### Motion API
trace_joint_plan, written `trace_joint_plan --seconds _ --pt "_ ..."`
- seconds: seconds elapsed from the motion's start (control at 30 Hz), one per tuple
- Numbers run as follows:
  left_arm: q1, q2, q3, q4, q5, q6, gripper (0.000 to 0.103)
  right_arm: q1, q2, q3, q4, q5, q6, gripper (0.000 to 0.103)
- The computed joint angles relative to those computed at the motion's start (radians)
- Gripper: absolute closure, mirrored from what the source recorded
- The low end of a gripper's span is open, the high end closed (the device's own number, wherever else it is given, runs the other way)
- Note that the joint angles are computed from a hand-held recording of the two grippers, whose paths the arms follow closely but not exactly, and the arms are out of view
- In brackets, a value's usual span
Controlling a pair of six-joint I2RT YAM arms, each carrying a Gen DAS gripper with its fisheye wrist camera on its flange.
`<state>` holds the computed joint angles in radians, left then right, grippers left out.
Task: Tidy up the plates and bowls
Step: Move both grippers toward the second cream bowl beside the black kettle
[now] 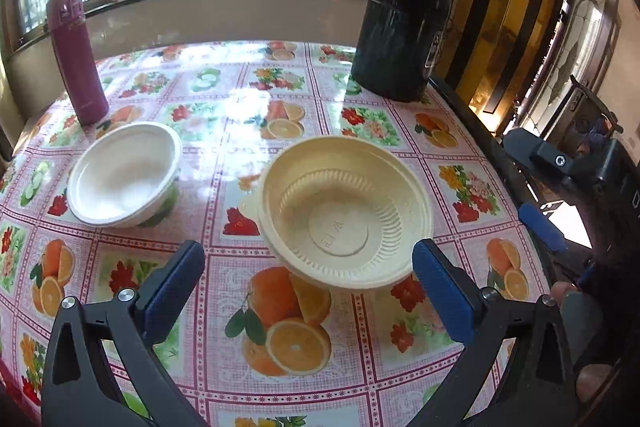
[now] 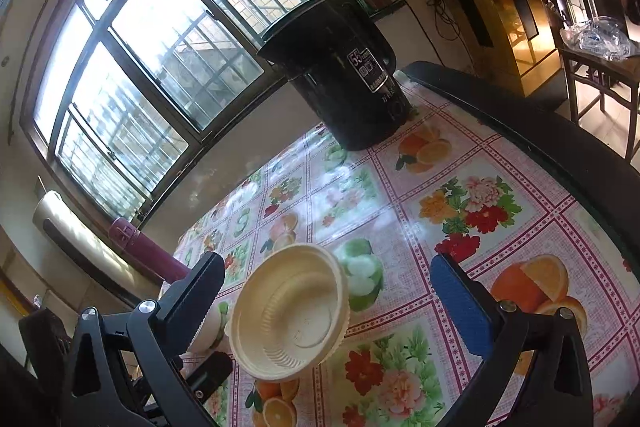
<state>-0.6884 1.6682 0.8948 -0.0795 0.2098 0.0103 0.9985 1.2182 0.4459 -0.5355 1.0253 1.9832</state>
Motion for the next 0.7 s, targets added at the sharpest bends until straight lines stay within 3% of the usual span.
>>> trace_joint_plan --seconds 0.33,0.7 --pt "0.096 0.06 0.058 -0.072 0.103 -0.051 0.0 -0.039 0.044 -0.027 0.13 -0.063 -0.06 0.0" --pt "0.104 0.074 0.065 -0.088 0.11 -0.039 0.0 -0.066 0.063 -0.049 0.228 -0.103 -0.123 0.0"
